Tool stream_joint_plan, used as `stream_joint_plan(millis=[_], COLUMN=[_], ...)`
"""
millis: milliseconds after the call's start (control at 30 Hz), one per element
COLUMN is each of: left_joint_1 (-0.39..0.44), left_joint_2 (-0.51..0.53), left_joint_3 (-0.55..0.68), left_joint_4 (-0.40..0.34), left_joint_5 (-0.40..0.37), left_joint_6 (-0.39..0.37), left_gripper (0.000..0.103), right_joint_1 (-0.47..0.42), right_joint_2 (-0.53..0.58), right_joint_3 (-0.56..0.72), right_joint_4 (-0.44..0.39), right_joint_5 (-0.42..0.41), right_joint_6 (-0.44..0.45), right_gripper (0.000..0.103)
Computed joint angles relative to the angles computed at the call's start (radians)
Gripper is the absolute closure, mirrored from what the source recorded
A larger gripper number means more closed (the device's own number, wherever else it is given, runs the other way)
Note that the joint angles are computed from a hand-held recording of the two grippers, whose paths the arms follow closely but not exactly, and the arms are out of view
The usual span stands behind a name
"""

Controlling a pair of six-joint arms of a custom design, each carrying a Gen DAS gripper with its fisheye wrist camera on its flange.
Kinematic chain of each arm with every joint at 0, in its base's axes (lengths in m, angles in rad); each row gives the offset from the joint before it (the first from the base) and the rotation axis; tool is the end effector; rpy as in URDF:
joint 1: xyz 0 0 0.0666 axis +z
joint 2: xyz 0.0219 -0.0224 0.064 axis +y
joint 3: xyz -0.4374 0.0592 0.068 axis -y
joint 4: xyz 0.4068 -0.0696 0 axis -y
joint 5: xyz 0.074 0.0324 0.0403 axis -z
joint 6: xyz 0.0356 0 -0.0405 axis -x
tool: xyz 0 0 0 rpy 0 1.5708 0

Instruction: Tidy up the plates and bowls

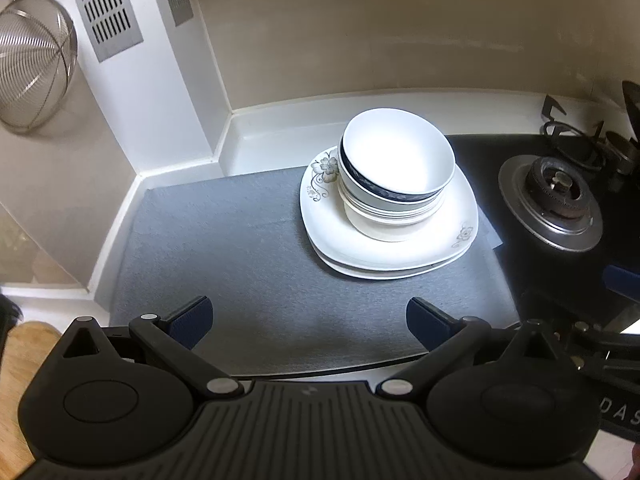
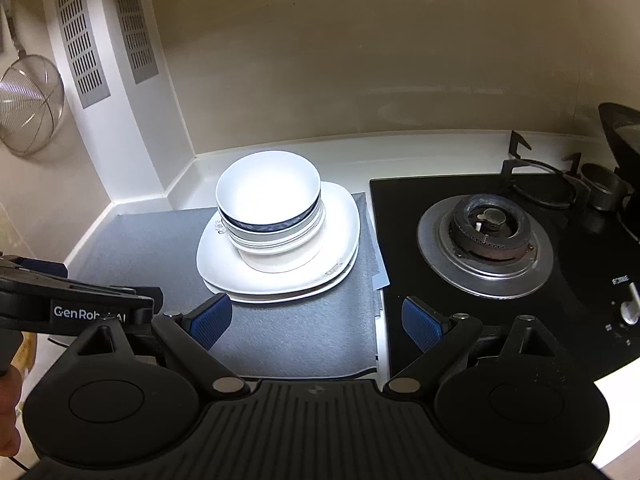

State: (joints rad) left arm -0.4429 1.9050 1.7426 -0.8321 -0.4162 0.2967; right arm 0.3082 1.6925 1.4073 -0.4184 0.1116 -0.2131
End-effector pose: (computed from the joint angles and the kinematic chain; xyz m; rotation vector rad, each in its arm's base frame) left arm 0.6285 -0.2826 0.3663 0.0260 2.4572 0.2201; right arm 0.5884 0.1827 0.3711 -0.0493 2.2729 0.1485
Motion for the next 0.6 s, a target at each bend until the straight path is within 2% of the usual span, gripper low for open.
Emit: stream_joint_plan(millis=[267,600], left_joint_1=[0.008,0.012], left_joint_2=[-0.01,-0.019], left_joint_3=[-0.019,-0.029], left_joint_4=[0.017,0.029], left_joint_5=[-0.004,-0.02], left_joint_6=[0.029,0.006], left_gripper=[0.0,0.0], right_joint_1=[0.017,0.026], right_joint_2=[0.005,0.013], right_joint_3=[0.028,0.042], right_joint_4=[-0.041,-0.041], right_joint_5=[0.021,0.02], right_joint_6=[0.04,0.03], right_gripper=[0.01,0.01])
